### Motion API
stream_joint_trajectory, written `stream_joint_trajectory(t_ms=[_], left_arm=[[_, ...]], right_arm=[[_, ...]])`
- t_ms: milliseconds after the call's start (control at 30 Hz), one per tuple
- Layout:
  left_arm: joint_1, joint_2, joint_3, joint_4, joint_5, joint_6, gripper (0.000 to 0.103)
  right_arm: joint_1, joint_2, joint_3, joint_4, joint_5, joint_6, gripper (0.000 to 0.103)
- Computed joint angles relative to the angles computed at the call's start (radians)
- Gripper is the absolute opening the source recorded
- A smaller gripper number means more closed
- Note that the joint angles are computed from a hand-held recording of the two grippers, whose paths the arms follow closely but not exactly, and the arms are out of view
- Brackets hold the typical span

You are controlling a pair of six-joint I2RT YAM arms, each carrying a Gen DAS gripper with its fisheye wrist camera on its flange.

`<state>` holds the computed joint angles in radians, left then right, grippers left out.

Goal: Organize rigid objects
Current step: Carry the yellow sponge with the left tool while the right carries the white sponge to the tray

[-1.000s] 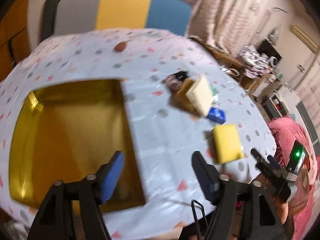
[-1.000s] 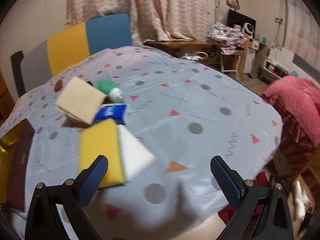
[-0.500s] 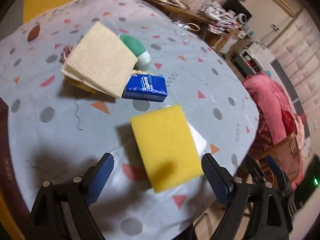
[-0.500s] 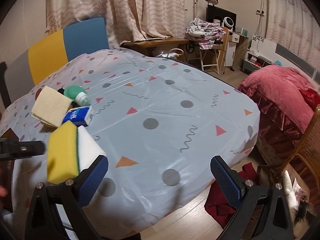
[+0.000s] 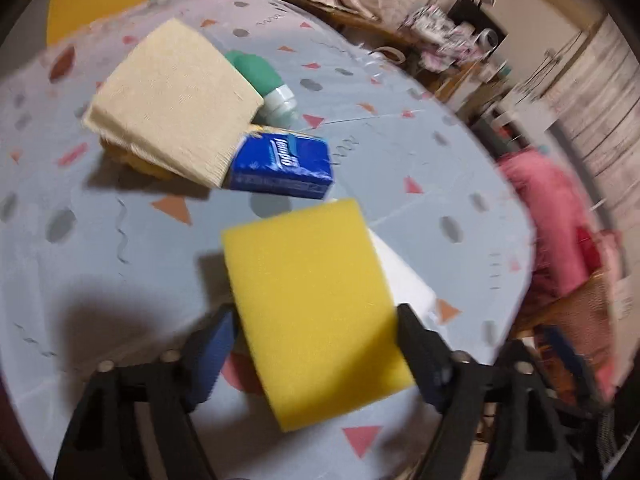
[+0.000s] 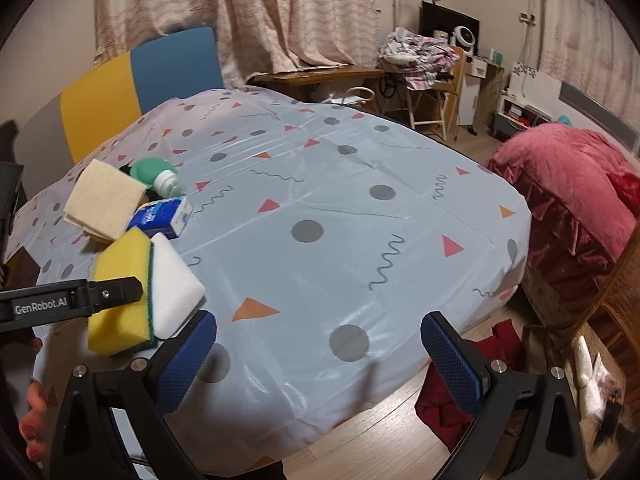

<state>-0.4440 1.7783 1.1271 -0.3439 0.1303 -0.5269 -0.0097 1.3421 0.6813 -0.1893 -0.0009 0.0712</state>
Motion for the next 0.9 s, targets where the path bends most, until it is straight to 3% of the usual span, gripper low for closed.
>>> stream_joint_trajectory(t_ms=[500, 800, 900], left_arm=[[0.167, -0.337, -0.312, 0.094, 0.088, 0.020, 0.071], [0.250, -0.545, -0.361, -0.017, 0.032, 0.077, 0.071], [0.287, -0.614, -0.375, -0.072, 0.017, 0.105, 0.071]], right_arm=[[0.177, 0.074, 0.086, 0.006, -0.038, 0.039, 0.103], [0.323, 0.257, 0.255, 0.009, -0.049, 0.060, 0.103], [0.364, 0.349, 0.348, -0.040, -0.011, 0.038, 0.103]])
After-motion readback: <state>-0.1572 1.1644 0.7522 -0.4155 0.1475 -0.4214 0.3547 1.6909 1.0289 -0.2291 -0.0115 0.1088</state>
